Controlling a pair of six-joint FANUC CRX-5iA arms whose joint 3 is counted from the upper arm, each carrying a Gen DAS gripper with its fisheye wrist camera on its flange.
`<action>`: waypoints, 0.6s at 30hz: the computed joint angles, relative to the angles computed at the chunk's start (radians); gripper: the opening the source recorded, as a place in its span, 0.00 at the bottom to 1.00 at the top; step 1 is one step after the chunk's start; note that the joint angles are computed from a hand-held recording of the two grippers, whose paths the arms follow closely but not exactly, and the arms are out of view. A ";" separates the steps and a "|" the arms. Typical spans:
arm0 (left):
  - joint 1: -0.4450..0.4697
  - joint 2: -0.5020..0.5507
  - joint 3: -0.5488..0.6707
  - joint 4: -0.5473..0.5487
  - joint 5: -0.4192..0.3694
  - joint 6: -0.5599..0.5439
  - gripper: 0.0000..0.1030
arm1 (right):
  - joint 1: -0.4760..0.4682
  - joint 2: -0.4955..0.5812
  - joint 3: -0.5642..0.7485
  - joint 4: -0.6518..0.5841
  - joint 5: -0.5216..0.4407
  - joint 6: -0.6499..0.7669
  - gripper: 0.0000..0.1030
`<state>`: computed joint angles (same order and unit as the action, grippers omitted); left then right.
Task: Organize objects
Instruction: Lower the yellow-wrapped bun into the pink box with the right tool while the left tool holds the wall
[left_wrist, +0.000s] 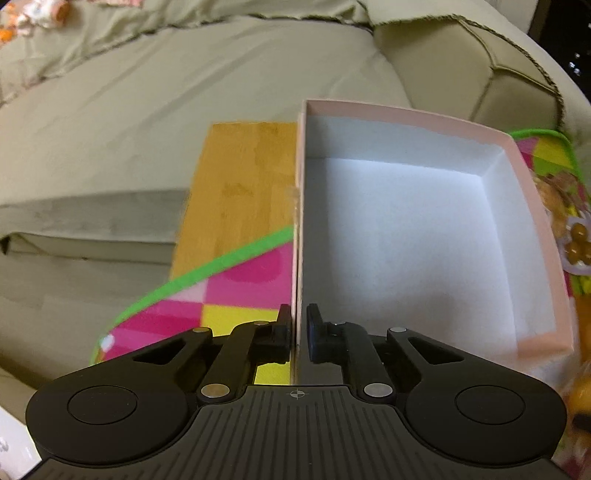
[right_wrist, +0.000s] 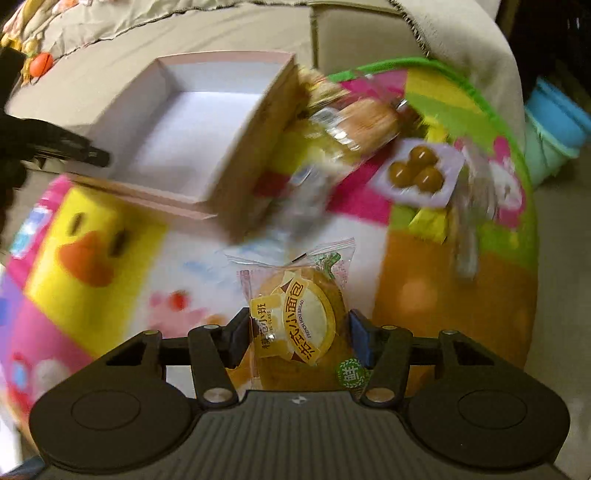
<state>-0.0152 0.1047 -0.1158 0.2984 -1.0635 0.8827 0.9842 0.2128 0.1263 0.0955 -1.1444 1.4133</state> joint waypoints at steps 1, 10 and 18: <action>0.006 0.005 0.006 0.011 -0.024 -0.013 0.09 | 0.011 -0.001 0.019 -0.014 -0.036 -0.027 0.53; 0.055 0.051 0.033 0.091 -0.111 -0.064 0.12 | 0.164 0.027 0.222 0.069 -0.140 -0.183 0.53; 0.087 0.097 0.066 0.124 -0.133 -0.084 0.12 | 0.153 0.248 0.539 0.085 -0.107 -0.263 0.53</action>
<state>0.0719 0.2017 -0.0502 0.4227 -1.1961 0.7991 1.1374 0.4612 0.6656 0.1805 -1.2509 1.1506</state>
